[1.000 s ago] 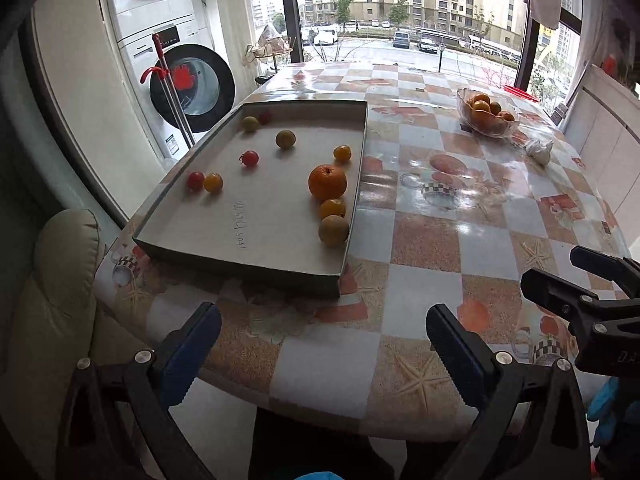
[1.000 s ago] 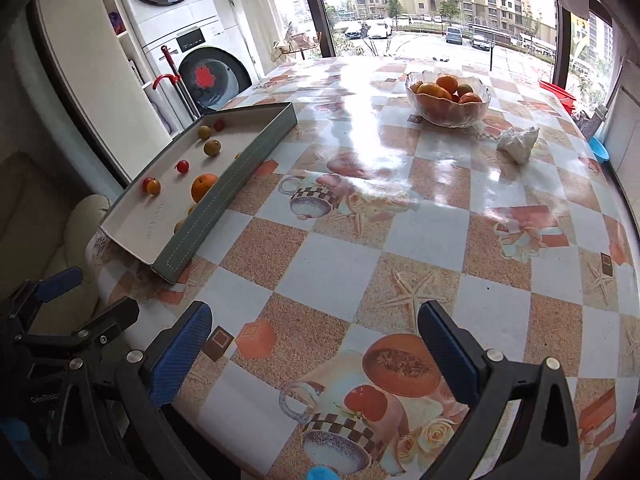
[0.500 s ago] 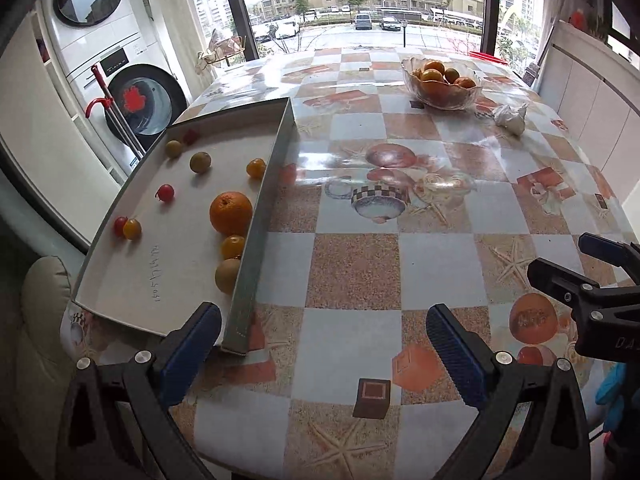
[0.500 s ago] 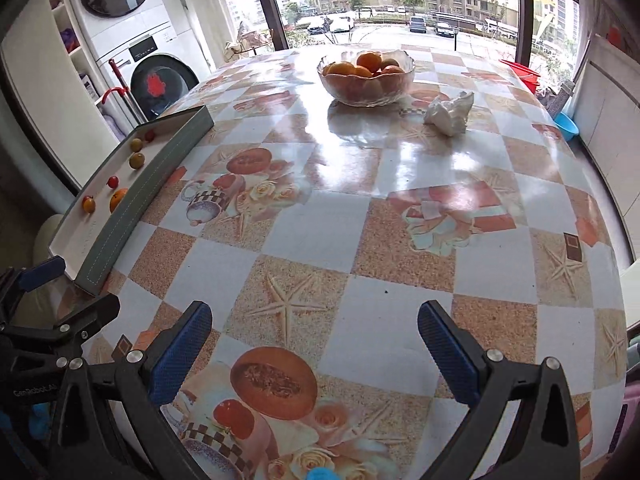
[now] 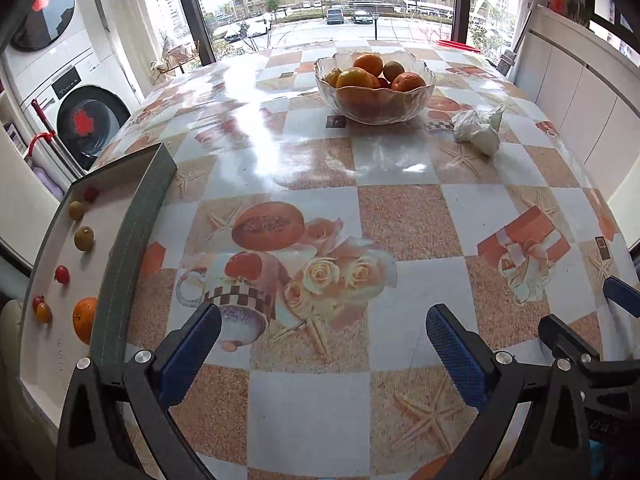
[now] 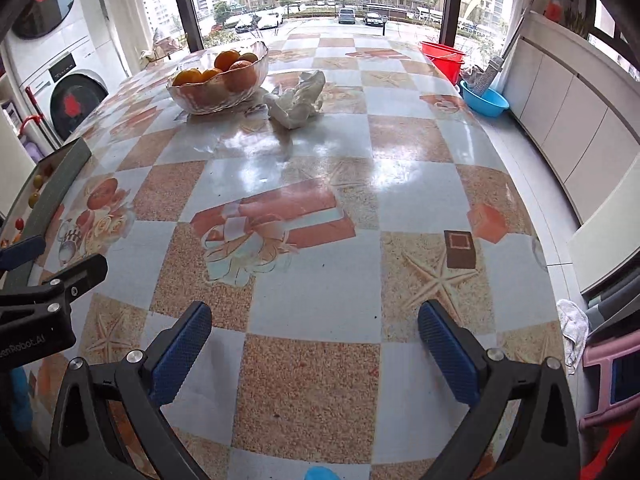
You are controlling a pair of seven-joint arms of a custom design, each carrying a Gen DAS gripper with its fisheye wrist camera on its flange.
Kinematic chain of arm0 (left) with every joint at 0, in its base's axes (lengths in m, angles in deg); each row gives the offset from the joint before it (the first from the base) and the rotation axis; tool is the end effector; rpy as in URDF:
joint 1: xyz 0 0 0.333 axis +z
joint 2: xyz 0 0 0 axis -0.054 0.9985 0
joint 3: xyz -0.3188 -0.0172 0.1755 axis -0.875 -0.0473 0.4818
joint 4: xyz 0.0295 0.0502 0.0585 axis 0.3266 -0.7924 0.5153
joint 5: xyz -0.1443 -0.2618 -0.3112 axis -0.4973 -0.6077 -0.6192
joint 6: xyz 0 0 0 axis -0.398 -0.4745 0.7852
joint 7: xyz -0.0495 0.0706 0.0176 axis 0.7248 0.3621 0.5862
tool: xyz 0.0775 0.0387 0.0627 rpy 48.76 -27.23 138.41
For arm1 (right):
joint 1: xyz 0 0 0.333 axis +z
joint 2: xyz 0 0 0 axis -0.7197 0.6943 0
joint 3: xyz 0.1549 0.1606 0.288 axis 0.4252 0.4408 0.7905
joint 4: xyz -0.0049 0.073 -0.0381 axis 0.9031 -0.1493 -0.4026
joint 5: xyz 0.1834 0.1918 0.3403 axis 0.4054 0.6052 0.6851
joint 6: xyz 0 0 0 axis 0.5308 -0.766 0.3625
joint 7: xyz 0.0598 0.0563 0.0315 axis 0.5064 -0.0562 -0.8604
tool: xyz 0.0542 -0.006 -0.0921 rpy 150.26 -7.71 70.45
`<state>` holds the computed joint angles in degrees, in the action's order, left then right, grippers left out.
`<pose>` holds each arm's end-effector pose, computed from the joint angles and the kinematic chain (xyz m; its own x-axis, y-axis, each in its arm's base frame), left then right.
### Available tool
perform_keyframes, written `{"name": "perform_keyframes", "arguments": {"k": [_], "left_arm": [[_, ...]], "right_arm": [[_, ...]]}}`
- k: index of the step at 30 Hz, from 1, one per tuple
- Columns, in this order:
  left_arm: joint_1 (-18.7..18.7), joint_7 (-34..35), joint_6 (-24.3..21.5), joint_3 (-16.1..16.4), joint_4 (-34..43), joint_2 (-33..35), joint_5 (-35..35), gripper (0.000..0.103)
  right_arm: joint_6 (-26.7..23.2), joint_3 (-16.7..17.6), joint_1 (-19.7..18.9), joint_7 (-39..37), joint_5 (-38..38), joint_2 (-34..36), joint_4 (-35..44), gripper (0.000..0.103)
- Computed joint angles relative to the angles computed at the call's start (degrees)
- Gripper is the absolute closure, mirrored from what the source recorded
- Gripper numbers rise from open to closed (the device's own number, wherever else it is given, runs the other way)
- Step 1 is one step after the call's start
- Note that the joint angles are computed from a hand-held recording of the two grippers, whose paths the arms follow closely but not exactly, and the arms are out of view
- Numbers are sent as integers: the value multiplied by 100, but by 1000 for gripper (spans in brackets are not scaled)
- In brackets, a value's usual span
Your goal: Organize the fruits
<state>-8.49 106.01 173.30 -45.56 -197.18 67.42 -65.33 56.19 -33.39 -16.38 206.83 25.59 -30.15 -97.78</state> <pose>0.6326 -0.1562 0.4787 -0.5984 -0.7967 -0.0847 -0.6466 0.5427 -0.5361 0.5327 0.3674 0.4763 -0.5278 -0.8488 0.0311 -0.7271 0.4326 -0.5331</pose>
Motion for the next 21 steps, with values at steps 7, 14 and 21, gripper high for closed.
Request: {"name": "perform_keyframes", "arguments": {"k": [7, 14, 21], "left_arm": [[-40, -201, 58, -170, 388, 472, -430, 0], [-36, 34, 198, -210, 366, 503, -689, 0], [-60, -2, 181, -198, 434, 553, -658, 0]], "right_arm": [[58, -8, 19, 277, -288, -46, -114, 0], [33, -3, 16, 314, -324, -27, -93, 0], [22, -3, -12, 227, -169, -16, -55, 0]]}}
